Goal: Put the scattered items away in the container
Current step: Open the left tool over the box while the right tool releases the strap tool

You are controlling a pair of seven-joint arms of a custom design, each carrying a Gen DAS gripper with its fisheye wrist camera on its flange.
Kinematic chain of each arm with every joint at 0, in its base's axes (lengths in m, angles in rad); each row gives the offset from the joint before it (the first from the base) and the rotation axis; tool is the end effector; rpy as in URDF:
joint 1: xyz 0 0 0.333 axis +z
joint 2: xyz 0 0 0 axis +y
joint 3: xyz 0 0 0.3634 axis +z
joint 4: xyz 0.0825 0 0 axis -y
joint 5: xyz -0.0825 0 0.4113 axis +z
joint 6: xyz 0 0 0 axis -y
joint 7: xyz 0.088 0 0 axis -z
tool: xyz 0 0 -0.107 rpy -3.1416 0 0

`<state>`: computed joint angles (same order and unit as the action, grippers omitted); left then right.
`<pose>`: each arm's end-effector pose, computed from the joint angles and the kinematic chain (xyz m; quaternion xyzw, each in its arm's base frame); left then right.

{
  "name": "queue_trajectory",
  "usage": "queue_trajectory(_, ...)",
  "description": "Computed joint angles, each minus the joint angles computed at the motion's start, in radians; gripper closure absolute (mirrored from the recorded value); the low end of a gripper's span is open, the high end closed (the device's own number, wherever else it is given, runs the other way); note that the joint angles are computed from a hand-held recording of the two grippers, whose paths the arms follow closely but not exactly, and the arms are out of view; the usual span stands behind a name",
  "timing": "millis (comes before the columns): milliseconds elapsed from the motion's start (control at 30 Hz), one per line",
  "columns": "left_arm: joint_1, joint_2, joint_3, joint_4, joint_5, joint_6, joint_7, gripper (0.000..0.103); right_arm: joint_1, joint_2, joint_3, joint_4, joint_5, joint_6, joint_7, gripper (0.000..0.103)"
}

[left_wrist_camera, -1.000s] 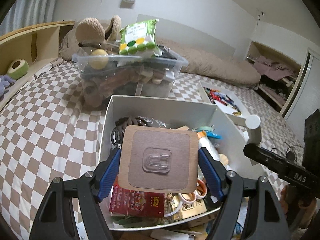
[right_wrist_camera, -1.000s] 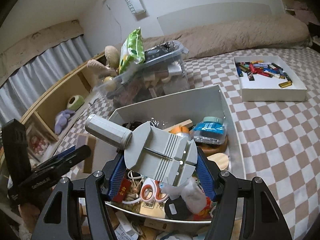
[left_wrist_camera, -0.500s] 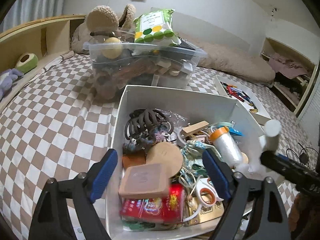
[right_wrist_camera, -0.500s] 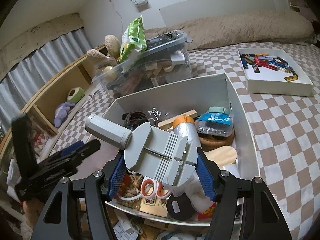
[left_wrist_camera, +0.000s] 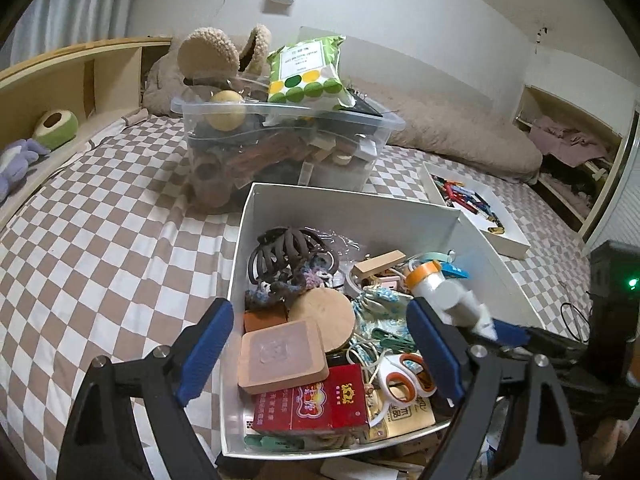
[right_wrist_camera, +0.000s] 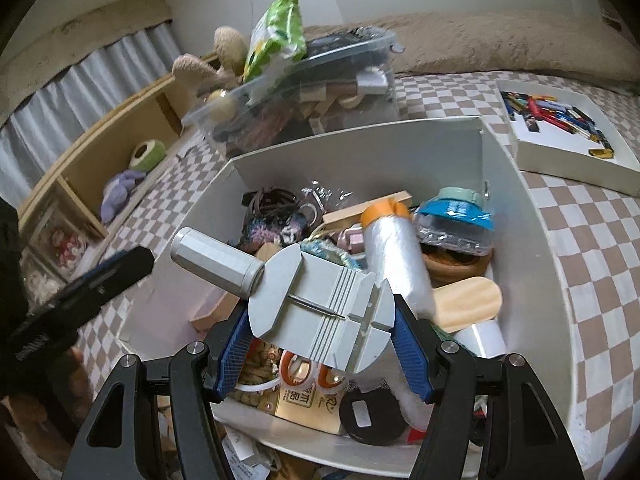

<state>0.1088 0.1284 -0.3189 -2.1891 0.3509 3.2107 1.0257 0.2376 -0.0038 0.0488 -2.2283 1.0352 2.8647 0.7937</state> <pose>0.6010 -0.1546 0.4664 -0.6356 0.6386 -0.3770 0.2147 0.5658 0.1170 0.4573 -0.6958 0.6031 -0.0916 0.3791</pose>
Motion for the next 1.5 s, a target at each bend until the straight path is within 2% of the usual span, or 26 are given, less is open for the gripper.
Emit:
queue_trajectory(167,0.034,-0.004,-0.037,-0.007,-0.023,0.006,0.021,0.014,0.007,0.011,0.006,-0.003,-0.086,0.008,0.050,0.036)
queue_trajectory(267,0.036,-0.003,-0.040,-0.008,-0.023,0.006,0.023,0.014,0.008,0.015,0.008,-0.002,-0.084,0.013,0.045,0.035)
queue_trajectory(333,0.050,-0.005,-0.056,-0.010,-0.032,0.006,0.032,0.014,0.006,0.016,0.007,-0.001,-0.067,0.015,0.038,0.010)
queue_trajectory(367,0.059,-0.005,-0.066,-0.011,-0.039,0.004,0.039,0.014,0.008,0.014,0.009,-0.007,-0.069,0.037,0.046,0.008)
queue_trajectory(400,0.070,-0.005,-0.078,-0.012,-0.047,0.004,0.047,0.014,0.011,0.010,0.012,-0.012,-0.044,0.060,0.024,0.008)
queue_trajectory(500,0.060,-0.007,-0.070,-0.012,-0.053,0.002,0.051,0.014,0.009,0.003,0.008,-0.013,-0.030,0.051,0.015,0.008)
queue_trajectory(967,0.046,-0.008,-0.060,-0.017,-0.066,0.002,0.063,0.014,0.012,-0.011,0.004,-0.036,-0.057,0.099,0.036,0.008)
queue_trajectory(1133,0.011,-0.010,-0.022,-0.018,-0.047,0.001,0.040,0.014,0.009,-0.015,-0.002,-0.036,-0.037,0.092,0.025,0.008)
queue_trajectory(1233,0.013,-0.012,-0.023,-0.023,-0.044,0.006,0.035,0.014,0.010,-0.014,0.000,-0.037,-0.057,0.105,0.036,0.008)
queue_trajectory(1300,0.035,-0.014,-0.045,-0.025,-0.053,0.008,0.045,0.014,0.009,-0.015,-0.002,-0.032,-0.042,0.095,0.024,0.008)
queue_trajectory(1400,0.090,-0.015,-0.104,-0.028,-0.082,0.010,0.075,0.014,0.001,-0.011,-0.012,-0.008,0.051,0.030,-0.039,0.008)
queue_trajectory(1500,0.097,-0.016,-0.112,-0.029,-0.087,0.010,0.082,0.014,-0.009,-0.009,-0.016,0.001,0.085,-0.006,-0.045,0.008)
